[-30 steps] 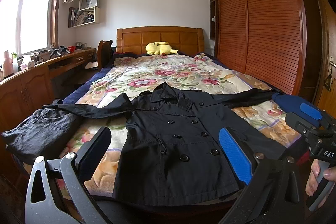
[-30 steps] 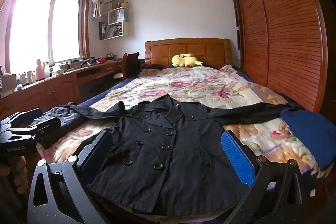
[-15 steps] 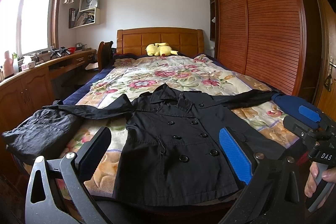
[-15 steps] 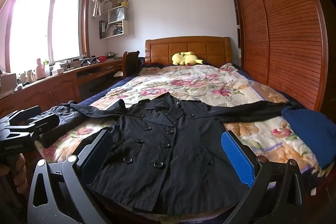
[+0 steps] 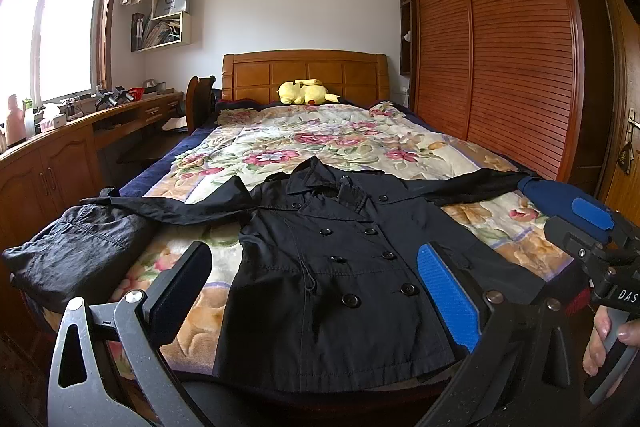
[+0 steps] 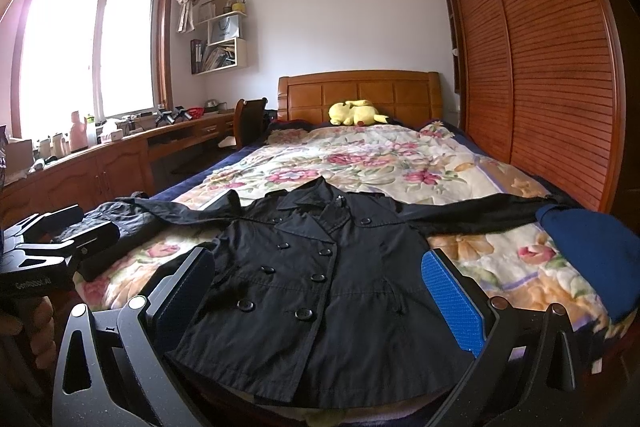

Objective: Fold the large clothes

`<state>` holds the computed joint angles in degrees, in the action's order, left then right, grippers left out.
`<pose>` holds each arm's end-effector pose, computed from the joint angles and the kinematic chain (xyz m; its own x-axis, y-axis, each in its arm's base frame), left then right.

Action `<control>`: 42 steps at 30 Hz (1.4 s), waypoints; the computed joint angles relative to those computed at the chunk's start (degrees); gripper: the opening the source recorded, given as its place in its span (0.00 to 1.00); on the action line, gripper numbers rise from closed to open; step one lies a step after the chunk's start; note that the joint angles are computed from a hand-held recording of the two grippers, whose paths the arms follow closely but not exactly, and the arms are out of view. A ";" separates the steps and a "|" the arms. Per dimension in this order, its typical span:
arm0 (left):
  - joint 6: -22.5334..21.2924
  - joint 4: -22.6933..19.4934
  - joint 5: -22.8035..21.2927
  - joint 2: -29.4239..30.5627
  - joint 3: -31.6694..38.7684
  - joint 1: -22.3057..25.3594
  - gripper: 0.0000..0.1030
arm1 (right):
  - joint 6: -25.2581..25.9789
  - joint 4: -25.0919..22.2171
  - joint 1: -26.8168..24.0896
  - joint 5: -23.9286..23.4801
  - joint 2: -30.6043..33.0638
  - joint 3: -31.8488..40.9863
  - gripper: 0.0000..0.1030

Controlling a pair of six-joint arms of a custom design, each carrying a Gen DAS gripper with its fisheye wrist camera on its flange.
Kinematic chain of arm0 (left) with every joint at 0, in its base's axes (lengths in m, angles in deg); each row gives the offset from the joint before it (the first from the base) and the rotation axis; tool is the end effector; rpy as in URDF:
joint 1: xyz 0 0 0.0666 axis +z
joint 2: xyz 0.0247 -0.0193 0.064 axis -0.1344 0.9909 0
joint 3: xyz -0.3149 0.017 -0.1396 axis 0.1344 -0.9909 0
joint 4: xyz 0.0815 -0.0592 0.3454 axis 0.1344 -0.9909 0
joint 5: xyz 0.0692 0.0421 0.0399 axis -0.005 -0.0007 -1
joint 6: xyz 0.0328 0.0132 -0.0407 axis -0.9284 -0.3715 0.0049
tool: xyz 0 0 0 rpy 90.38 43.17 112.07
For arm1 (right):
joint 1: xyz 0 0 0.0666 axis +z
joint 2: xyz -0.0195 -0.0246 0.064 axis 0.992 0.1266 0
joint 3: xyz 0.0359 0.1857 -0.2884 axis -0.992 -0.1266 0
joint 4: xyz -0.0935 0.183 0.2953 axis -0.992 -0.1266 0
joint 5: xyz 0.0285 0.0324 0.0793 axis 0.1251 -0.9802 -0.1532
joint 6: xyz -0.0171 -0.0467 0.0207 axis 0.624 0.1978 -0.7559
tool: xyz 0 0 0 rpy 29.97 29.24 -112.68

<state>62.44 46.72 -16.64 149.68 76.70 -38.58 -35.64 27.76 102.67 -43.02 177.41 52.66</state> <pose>0.5789 -0.3253 0.3920 -0.3825 -0.0421 -0.9230 -0.0570 0.9981 -0.0219 0.6073 0.2218 0.3874 -0.2622 -0.0781 -0.9618 -0.3826 0.9235 0.0293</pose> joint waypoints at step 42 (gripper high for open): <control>1.15 0.14 0.85 1.74 -0.55 1.40 1.00 | 1.35 -2.28 -0.25 -1.75 3.22 3.88 1.00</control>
<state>63.59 46.86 -15.80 151.42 76.15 -37.17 -34.29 25.48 102.43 -44.77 180.63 56.54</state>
